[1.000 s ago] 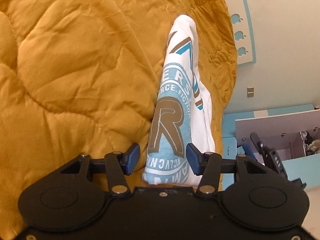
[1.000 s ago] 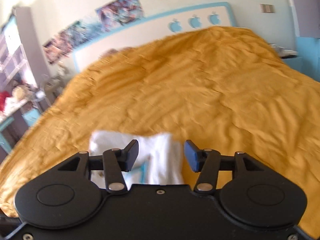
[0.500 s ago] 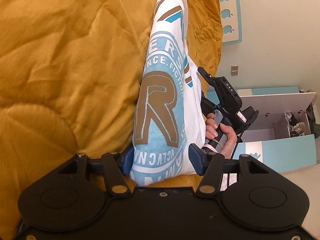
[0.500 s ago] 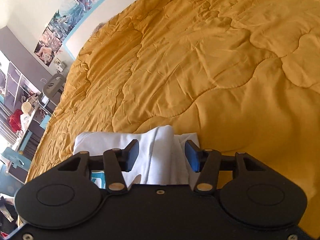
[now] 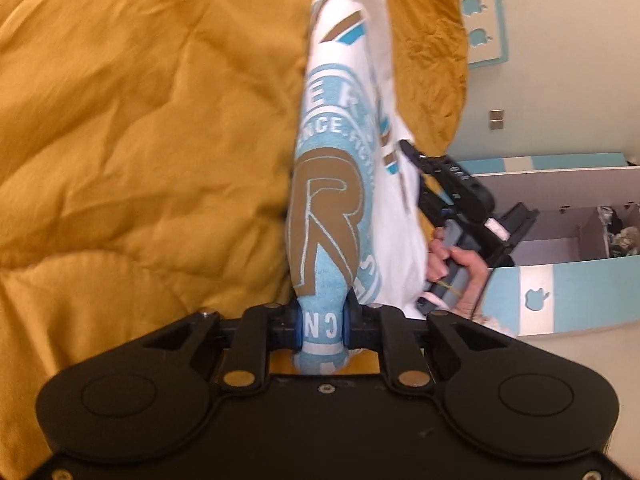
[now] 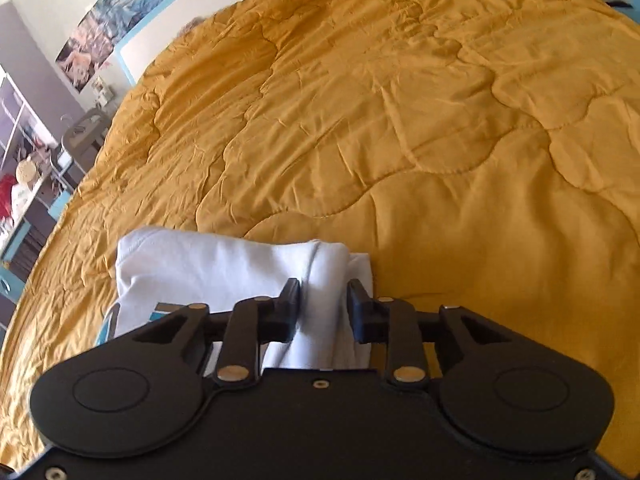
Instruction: Fold small clothes
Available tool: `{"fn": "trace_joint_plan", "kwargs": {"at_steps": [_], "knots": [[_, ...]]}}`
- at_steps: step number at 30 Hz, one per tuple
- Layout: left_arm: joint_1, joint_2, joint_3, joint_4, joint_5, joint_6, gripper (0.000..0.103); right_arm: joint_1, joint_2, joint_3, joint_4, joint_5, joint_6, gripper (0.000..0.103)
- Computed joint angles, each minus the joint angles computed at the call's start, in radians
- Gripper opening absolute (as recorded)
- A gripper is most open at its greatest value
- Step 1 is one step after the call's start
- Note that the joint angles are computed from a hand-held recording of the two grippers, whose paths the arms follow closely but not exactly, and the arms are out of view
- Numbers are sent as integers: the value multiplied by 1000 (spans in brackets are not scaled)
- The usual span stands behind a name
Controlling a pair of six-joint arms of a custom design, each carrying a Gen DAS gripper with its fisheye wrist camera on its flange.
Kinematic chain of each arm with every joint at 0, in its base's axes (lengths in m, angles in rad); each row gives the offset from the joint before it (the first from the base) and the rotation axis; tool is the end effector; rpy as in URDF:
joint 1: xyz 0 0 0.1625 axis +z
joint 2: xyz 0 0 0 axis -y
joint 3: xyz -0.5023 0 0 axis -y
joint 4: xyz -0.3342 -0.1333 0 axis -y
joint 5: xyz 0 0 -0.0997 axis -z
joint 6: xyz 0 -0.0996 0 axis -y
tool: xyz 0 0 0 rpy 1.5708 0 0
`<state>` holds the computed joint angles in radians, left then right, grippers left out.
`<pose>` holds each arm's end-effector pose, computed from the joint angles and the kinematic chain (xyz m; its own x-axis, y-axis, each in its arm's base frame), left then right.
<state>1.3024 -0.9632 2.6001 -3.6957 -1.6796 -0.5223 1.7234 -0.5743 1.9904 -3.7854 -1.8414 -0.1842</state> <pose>0.0122 -0.4174 0.2007 -0.9359 -0.1538 0.3170 -0.2684 0.8941 -0.3585 0.1984 -0.5882 0.1096 -0.9455 -0.0843 0.3146 -0.2841 0.6858 -0.6700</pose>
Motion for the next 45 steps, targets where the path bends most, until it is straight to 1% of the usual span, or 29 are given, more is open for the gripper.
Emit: {"fn": "trace_joint_plan", "kwargs": {"at_steps": [1,2,4,5,7,10,11,14,16,18,20,21,22,23,26,28,30,32,33,35,36,37,38,39,41,43,45], "knots": [[17,22,6,-32,-10,6,20,-6,-10,27,-29,25,34,37],[35,39,13,-67,-33,8,21,-6,-25,55,-46,40,58,37],[56,52,18,-98,-66,15,22,4,-68,121,-53,50,62,37],[54,53,25,-109,-64,17,23,10,-92,157,-45,59,54,37],[47,54,35,-122,-52,24,24,20,-155,234,7,67,63,43],[44,54,36,-123,-48,23,25,13,-243,336,83,105,103,45],[46,51,37,-122,-49,24,25,12,-263,363,98,105,109,45],[44,55,52,-144,-44,32,27,19,-295,423,130,74,109,47],[38,59,53,-151,-37,32,27,30,-292,446,125,43,96,47],[13,61,45,-145,-14,12,29,36,-285,457,122,33,97,46],[-10,65,38,-140,10,-4,29,35,-280,461,124,42,101,24],[-18,63,37,-136,20,-9,30,44,-273,459,122,26,98,11],[-26,61,37,-135,30,-13,29,54,-268,461,110,10,94,10],[-36,58,39,-137,42,-15,24,61,-267,465,92,5,93,10],[-90,37,58,-153,106,10,20,76,-279,484,65,-11,109,7],[-103,34,68,-148,140,21,19,63,-281,482,107,-24,142,7],[-93,45,63,-125,146,30,18,40,-257,489,101,-42,159,7],[-87,46,55,-105,151,36,20,11,-242,500,71,-8,167,7],[-82,39,50,-94,138,36,22,3,-249,508,60,17,179,15],[-70,12,36,-53,105,45,25,-9,-273,514,64,65,206,25],[-65,-12,25,-14,95,58,33,-13,-290,513,70,89,213,39],[-62,-34,15,18,92,71,38,-14,-297,514,45,110,211,51],[-61,-56,2,47,95,75,45,-13,-295,515,3,123,204,54],[-58,-75,-12,70,101,74,45,-10,-291,512,-38,134,193,54],[-56,-102,-48,96,135,70,47,-5,-280,485,-77,150,185,57],[-51,-107,-101,122,187,76,50,-9,-269,435,-48,177,173,61],[-25,-96,-178,178,190,86,51,-17,-243,370,-9,194,149,62]]}}
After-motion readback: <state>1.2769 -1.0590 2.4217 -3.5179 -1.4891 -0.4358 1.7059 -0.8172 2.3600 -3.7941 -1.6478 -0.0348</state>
